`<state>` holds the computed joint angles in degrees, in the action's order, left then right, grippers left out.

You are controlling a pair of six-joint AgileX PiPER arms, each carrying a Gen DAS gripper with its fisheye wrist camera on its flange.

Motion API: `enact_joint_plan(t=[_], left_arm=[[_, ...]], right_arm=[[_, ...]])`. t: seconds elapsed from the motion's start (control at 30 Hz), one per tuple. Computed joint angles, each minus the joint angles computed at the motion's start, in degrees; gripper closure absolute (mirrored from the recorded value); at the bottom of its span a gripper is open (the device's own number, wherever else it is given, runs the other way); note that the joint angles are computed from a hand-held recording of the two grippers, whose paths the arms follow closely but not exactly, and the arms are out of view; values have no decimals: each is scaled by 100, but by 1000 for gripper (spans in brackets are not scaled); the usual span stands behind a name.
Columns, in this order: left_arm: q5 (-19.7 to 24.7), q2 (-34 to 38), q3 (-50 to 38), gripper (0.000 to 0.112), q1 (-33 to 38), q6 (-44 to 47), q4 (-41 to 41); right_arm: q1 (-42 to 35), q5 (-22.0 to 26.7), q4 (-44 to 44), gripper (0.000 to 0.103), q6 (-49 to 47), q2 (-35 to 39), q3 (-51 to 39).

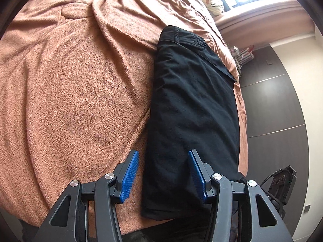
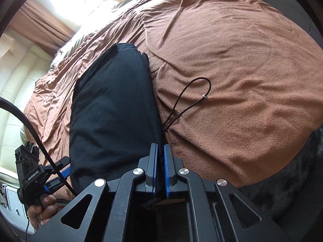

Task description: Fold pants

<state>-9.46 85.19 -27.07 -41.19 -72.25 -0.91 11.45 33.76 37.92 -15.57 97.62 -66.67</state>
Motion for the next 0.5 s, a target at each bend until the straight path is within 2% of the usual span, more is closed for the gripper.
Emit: enact_joint_plan(t=[0.13,0.33,0.5], left_arm=[[-230,130,5,60,-27,441,-520],[-649,391,13,60,234,-547,605],[-1054,503,116,64,465,-989,1181]], right_arm=[[-132,220,299,101,-391,-10,-53],[-229,452,559,98,-870,28,-315],[-293,551,945,77,-1256,237,-562]])
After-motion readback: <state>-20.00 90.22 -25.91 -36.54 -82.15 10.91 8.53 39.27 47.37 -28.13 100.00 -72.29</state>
